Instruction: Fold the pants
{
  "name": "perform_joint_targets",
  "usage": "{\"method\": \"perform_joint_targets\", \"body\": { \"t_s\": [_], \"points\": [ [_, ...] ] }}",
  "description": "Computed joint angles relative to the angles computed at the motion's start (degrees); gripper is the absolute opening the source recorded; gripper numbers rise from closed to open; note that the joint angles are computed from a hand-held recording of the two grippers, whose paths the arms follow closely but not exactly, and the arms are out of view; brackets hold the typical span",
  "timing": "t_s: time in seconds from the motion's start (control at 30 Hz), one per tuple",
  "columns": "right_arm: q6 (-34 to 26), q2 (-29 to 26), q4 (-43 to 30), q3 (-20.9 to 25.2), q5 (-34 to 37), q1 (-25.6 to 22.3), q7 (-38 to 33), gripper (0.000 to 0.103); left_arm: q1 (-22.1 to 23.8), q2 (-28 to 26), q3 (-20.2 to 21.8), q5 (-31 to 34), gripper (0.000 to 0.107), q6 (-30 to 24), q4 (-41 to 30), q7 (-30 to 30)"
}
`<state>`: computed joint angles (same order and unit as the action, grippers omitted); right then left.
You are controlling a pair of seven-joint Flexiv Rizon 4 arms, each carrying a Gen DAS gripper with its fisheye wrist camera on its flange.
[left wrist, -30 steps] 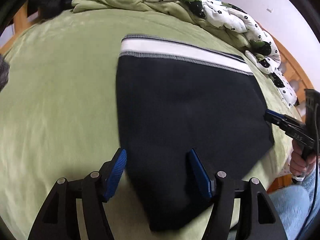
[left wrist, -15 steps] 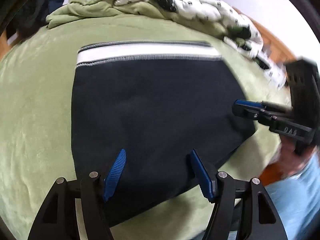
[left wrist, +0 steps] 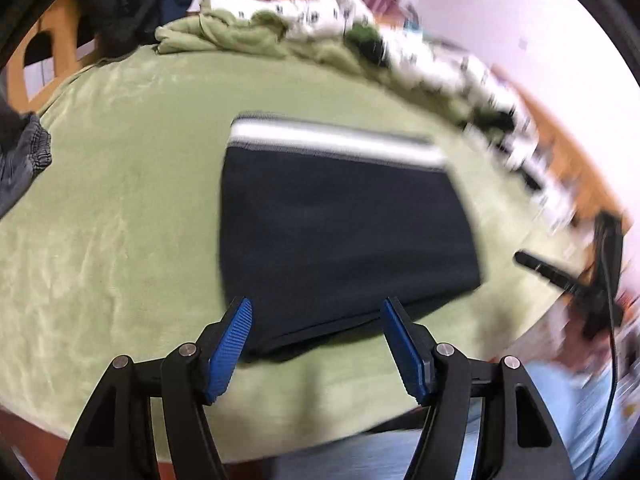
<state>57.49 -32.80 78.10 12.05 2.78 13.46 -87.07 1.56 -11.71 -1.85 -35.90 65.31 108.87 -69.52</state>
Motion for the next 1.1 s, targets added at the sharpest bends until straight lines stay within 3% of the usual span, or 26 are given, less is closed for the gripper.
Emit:
{"method": "perform_joint_targets", "body": {
  "t_s": [0.07, 0.1, 0.2, 0.3, 0.4, 0.5, 0.63, 0.7, 0.77, 0.87, 1.0, 1.1],
  "points": [
    [5.86, 3.27, 3.49, -1.13, 0.63, 0.71, 3.99, 0.036, -1.00, 0.82, -1.34, -2.66, 0.065, 2.88, 0.22, 0.22],
    [7.92, 4.75, 4.55, -0.23, 1.81, 0.27, 4.61, 0.044, -1.99, 1.20, -1.23, -1.43, 0.065, 4.21, 0.29, -1.00],
    [12.70, 8.08, 7.16, 1.25, 3.55, 0.58, 6.56, 0.059, -4.78, 1.41, 0.42, 7.16, 0.065, 7.33, 0.07, -7.11],
    [18.18, 11.60, 13.62, -4.73, -4.91, 7.24, 15.73, 0.069, -6.16, 1.83, 2.30, 14.52, 0.065, 8.46, 1.15, -13.49],
    [19.11, 13.27, 18.63, -10.24, -15.79, 12.12, 24.55, 0.070, -6.57, 3.08, 4.29, 22.05, 0.065, 7.28, 1.58, -19.77],
    [16.55, 14.03, 20.57, -9.84, -20.22, 11.48, 27.21, 0.067, -5.86, 4.33, 4.63, 24.64, 0.065, 9.25, 3.19, -23.33],
    [23.80, 16.04, 26.24, -16.48, -34.38, 14.12, 39.84, 0.078, -6.27, 4.38, 6.03, 33.13, 0.065, 8.23, 1.96, -31.85],
    [22.23, 15.63, 25.63, -13.43, -33.17, 12.14, 38.43, 0.078, -6.47, 4.54, 6.59, 37.41, 0.065, 8.02, 1.29, -35.32],
    [22.04, 15.27, 25.35, -11.92, -33.72, 10.76, 38.14, 0.081, -5.77, 4.76, 5.84, 36.98, 0.065, 7.80, 1.67, -34.90],
    [22.99, 16.04, 27.00, -14.87, -40.39, 12.37, 43.21, 0.084, -5.32, 5.12, 5.78, 37.98, 0.065, 8.12, 1.99, -36.47],
    [23.59, 16.42, 27.85, -14.37, -45.34, 11.72, 45.61, 0.086, -4.98, 5.05, 5.44, 38.75, 0.066, 7.23, 1.56, -37.04],
    [23.41, 16.36, 27.86, -12.74, -45.33, 10.41, 45.41, 0.086, -4.81, 4.94, 5.16, 38.53, 0.066, 6.82, 1.40, -36.82]
  ]
}}
